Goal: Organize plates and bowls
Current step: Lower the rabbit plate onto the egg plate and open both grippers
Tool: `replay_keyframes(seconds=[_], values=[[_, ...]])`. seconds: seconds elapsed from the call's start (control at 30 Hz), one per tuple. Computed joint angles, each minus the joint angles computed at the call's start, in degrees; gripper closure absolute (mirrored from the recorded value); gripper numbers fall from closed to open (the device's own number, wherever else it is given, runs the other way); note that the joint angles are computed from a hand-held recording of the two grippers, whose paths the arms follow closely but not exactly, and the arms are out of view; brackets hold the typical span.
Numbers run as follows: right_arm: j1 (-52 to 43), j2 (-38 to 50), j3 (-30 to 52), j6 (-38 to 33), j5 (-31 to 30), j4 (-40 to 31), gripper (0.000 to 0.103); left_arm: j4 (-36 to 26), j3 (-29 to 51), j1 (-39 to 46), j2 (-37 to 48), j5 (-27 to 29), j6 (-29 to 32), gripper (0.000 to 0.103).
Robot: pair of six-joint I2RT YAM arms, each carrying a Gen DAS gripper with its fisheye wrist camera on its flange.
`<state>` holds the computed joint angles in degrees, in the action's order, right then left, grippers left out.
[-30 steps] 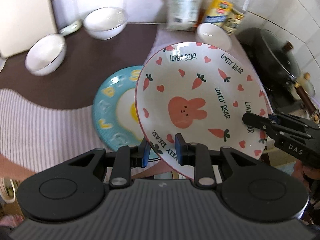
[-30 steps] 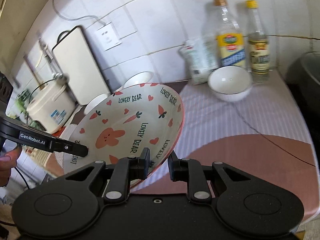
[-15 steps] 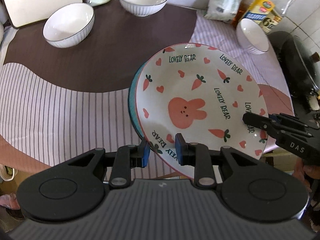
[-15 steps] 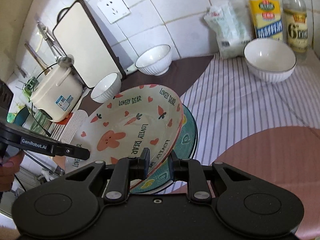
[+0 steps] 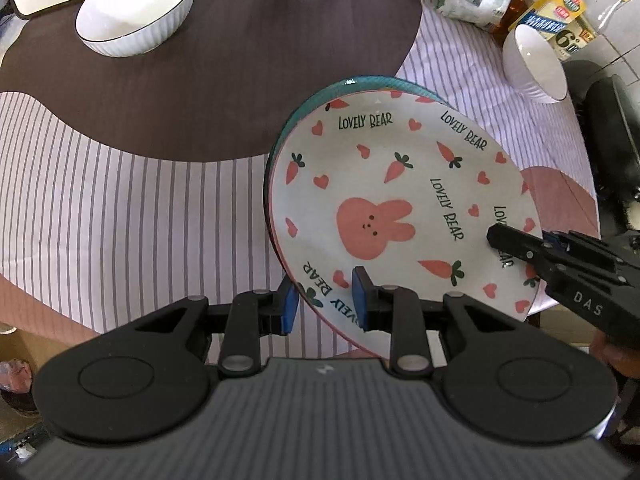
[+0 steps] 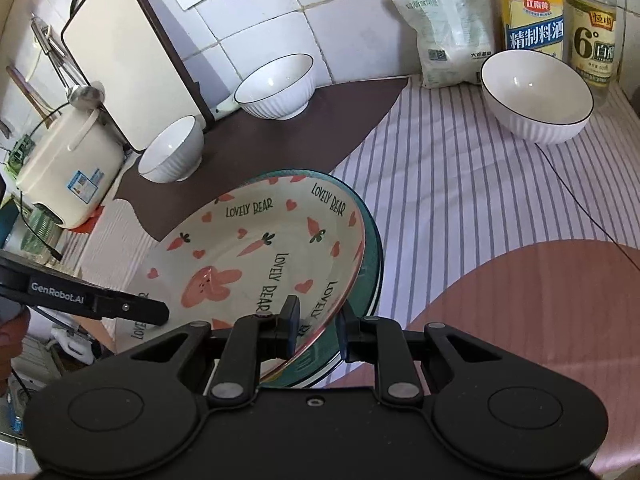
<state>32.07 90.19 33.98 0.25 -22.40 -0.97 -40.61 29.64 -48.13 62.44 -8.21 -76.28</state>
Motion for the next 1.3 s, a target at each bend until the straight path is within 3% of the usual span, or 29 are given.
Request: replay_keyframes(seconds=[0.2, 0.37, 0.57, 0.83, 1.2, 1.3], values=[[1.45, 0.40, 0.44, 1.08, 2.47, -0.96, 0.080, 0.61, -0.41, 1.37, 1.23, 2.25, -0.78, 0.076], [5.35, -1.82, -0.75, 0.53, 8.20, 0.01, 0.079, 0.39, 0.41, 1.40, 4.14, 3.08, -1.71, 0.075], [10.86, -2.88, -1.87, -2.54, 17.26, 1.55, 0.074, 0.13, 1.99, -2.07, 8.43, 0.15, -3.50, 0.077], [13.17, -1.80, -0.60, -1.39, 21.16, -0.44, 0.068, -0.14, 3.30, -3.38, 11.23, -1.90, -6.64, 0.080], [19.58, -2.17, -3.69, -3.75, 32.29, 4.50, 0.061, -4.67, 7.01, -5.33, 13.97, -4.43, -9.51, 0.084], [19.87, -3.64, -5.13, -4.70, 31.94, 6.30, 0.062, -4.88, 6.81, -6.49, 12.38, -4.90, -9.47, 0.086]])
